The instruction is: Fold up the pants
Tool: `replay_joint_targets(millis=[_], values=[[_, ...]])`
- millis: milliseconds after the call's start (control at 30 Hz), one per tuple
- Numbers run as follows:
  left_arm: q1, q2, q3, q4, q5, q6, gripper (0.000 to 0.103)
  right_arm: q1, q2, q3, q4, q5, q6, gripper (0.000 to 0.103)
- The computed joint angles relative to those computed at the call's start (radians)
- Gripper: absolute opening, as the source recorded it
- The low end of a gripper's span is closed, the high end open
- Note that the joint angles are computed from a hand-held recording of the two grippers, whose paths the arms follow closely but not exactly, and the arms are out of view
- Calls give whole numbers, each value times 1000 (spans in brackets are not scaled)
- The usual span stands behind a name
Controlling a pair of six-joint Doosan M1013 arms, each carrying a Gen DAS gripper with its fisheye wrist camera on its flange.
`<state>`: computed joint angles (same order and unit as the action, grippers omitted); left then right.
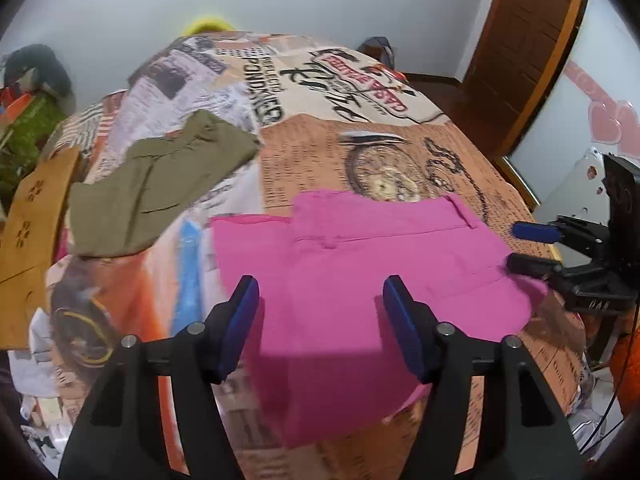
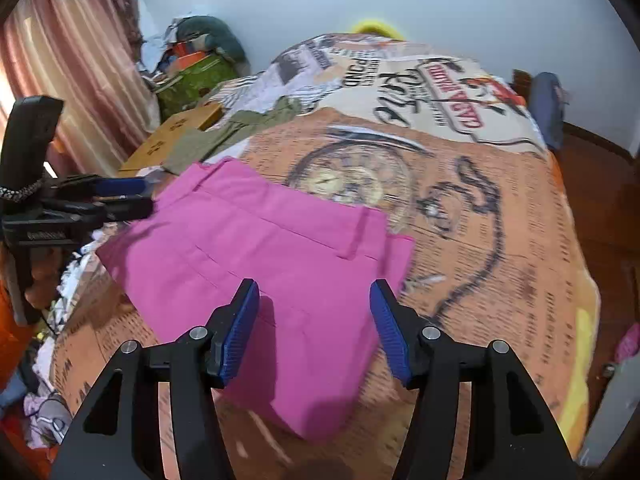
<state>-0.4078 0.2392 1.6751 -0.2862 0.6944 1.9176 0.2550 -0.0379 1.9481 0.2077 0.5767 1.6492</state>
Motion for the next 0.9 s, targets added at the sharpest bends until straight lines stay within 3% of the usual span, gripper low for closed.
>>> replay_joint_targets(millis=[200,367,500,900], values=[[27,12,1,0,29,-46,68,-24,-7,15,11,4,27,59],[44,32,-2,-74,54,-19,69,-56,11,23,135,19,-49,59],[47,50,-16,-91,54,-14,77,-86,32,23,264,24,-132,59],[69,113,-63,-244,118,69,78,-145,92,19,566,61,-334,62]])
